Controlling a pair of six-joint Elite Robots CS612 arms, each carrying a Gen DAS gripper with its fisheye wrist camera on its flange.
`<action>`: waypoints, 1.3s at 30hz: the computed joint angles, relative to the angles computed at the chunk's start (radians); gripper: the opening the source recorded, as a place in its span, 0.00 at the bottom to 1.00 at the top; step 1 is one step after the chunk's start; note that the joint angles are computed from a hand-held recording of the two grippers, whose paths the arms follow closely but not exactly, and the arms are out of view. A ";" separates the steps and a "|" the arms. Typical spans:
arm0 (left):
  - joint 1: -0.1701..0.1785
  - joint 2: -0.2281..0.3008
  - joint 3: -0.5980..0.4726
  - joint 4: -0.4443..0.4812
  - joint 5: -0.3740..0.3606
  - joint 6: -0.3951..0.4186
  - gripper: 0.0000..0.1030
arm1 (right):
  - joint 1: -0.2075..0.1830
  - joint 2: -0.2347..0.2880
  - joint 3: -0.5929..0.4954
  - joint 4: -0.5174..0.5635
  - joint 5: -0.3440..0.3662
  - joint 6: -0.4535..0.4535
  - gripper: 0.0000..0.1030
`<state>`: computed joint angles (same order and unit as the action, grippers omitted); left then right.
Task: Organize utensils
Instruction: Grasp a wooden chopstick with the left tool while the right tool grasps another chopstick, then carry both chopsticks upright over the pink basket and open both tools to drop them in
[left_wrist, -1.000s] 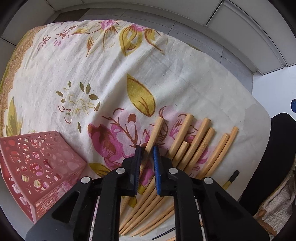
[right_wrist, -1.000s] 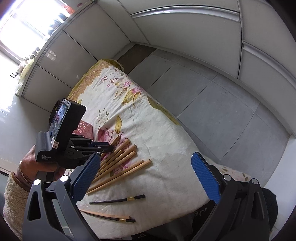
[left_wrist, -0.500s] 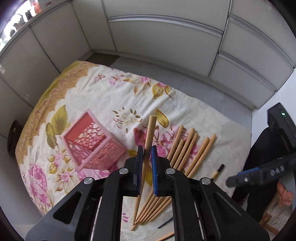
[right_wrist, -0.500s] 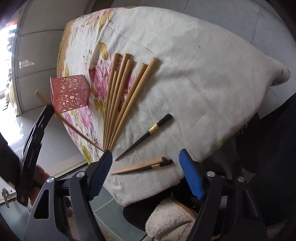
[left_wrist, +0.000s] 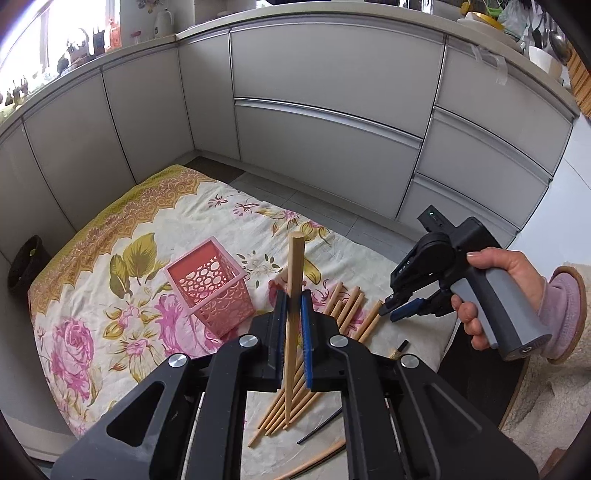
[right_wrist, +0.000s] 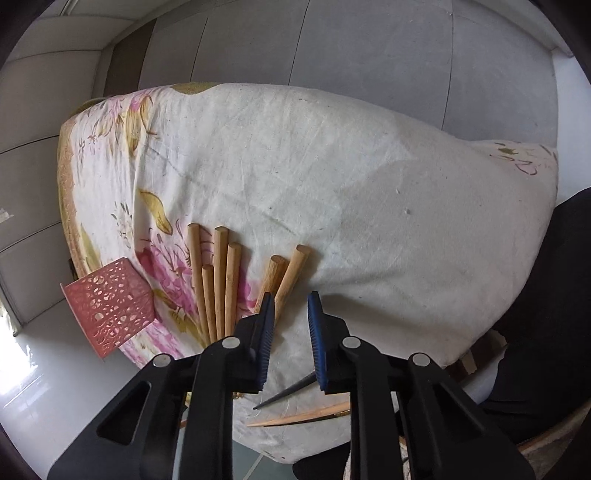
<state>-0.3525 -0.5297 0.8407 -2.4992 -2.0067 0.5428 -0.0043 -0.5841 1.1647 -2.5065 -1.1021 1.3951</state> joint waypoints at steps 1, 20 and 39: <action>0.003 0.000 0.004 -0.012 -0.010 -0.002 0.07 | 0.003 0.008 -0.026 0.048 -0.015 -0.021 0.15; 0.023 -0.039 0.127 -0.319 -0.029 -0.263 0.06 | 0.055 0.025 -0.077 -0.016 -0.312 -0.284 0.08; -0.004 -0.113 0.245 -0.449 0.123 -0.494 0.06 | 0.119 -0.140 0.146 -0.577 -0.471 -0.654 0.08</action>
<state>-0.3569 -0.6430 1.0852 -2.9480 -1.8835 0.0492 0.1150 -0.7243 1.3106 -3.0839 -1.5730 0.7413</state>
